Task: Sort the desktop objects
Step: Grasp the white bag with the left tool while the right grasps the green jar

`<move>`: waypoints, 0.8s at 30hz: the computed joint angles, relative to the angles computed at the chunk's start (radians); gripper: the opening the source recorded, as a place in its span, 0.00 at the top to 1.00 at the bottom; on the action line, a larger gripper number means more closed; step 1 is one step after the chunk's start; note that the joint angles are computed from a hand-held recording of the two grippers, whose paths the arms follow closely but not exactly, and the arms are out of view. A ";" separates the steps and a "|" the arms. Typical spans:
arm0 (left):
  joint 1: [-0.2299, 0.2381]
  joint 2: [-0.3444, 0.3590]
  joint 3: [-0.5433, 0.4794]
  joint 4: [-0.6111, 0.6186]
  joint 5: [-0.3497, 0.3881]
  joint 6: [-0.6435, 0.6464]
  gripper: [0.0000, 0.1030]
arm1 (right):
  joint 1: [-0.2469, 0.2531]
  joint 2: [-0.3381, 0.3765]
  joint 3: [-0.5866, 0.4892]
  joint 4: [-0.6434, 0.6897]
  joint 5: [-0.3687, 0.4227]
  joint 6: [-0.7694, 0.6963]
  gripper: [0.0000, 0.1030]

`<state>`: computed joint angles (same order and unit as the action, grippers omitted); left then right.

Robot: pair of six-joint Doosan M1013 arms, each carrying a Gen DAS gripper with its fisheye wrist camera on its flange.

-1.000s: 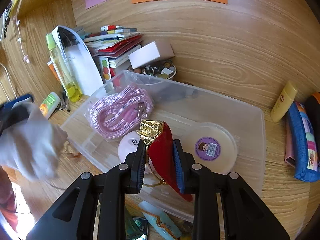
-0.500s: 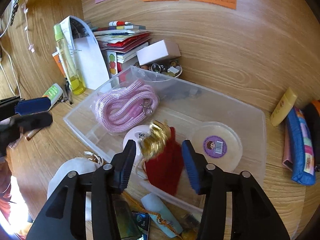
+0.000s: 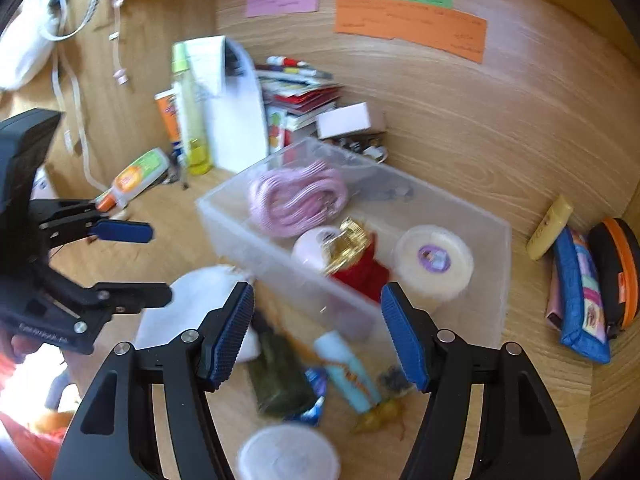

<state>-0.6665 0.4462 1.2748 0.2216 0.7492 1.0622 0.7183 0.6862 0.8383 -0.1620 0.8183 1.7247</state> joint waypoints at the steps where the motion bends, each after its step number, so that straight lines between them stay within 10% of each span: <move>1: 0.000 -0.002 0.004 -0.020 -0.002 0.015 0.28 | 0.003 -0.006 0.011 0.002 0.001 -0.008 0.39; 24: -0.007 0.080 -0.074 -0.104 0.106 0.061 0.13 | -0.010 0.008 0.053 0.128 0.087 -0.070 0.41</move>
<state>-0.6731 0.5261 1.2012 0.1177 0.8550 1.1230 0.7079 0.6946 0.8909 -0.0335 0.9050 1.6543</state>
